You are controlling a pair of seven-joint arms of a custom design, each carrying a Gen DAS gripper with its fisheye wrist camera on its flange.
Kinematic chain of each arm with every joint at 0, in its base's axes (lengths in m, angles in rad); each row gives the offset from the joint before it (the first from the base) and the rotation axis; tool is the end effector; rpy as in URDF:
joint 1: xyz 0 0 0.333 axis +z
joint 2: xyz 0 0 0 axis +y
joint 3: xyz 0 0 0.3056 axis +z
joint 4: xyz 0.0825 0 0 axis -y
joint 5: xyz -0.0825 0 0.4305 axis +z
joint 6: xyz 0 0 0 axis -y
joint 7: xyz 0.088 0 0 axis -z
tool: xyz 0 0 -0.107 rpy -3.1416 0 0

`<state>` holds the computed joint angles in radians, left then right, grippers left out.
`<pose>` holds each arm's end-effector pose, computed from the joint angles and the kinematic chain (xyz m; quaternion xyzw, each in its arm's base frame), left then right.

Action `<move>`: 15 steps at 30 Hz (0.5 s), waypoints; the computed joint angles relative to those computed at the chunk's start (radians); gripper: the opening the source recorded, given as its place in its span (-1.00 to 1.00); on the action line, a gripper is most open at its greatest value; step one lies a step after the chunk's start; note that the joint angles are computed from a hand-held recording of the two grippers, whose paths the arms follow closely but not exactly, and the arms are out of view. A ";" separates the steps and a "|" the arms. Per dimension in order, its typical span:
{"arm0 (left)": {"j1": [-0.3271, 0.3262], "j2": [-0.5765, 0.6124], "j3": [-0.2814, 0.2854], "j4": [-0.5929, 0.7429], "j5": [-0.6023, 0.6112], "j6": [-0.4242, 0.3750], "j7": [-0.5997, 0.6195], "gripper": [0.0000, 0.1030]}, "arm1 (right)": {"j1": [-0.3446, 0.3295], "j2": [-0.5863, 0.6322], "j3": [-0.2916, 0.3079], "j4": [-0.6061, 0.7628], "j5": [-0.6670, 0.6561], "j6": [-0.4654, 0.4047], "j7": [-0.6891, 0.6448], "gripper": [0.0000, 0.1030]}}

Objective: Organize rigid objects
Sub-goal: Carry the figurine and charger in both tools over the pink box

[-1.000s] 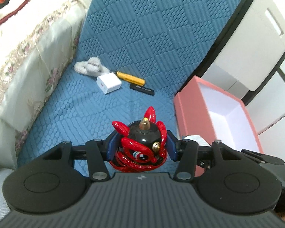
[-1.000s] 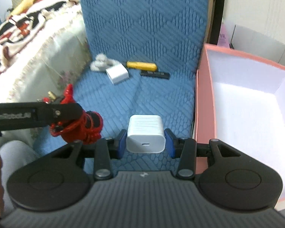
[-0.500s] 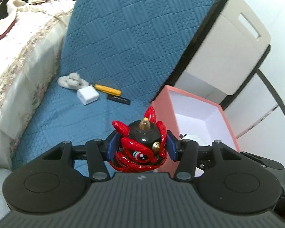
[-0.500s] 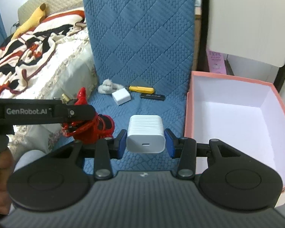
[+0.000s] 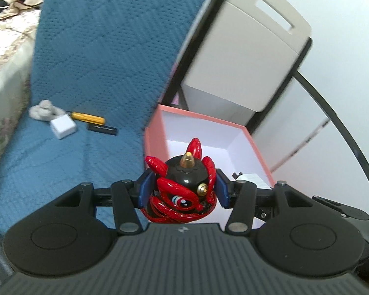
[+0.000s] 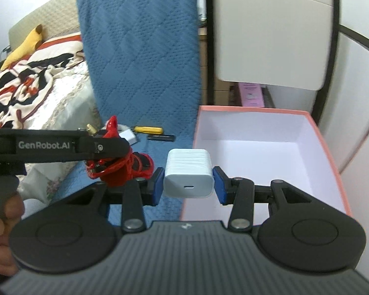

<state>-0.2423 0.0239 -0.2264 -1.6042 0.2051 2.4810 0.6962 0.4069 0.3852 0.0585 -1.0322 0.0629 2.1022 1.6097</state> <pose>0.5916 -0.2982 0.6905 -0.7309 0.5370 -0.3992 0.1344 0.6648 0.3245 0.7058 -0.7848 0.5192 -0.1358 0.3098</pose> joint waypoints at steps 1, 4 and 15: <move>-0.005 0.015 -0.004 0.019 0.003 -0.003 0.001 0.12 | -0.006 -0.018 -0.004 -0.024 0.001 0.008 0.001 -0.12; -0.021 0.062 -0.013 0.074 0.012 -0.011 0.001 0.12 | -0.022 -0.050 -0.012 -0.067 -0.003 0.021 0.010 -0.12; -0.091 0.272 -0.011 0.304 0.032 -0.074 0.015 0.12 | -0.094 -0.078 -0.029 -0.138 0.011 0.025 0.029 -0.12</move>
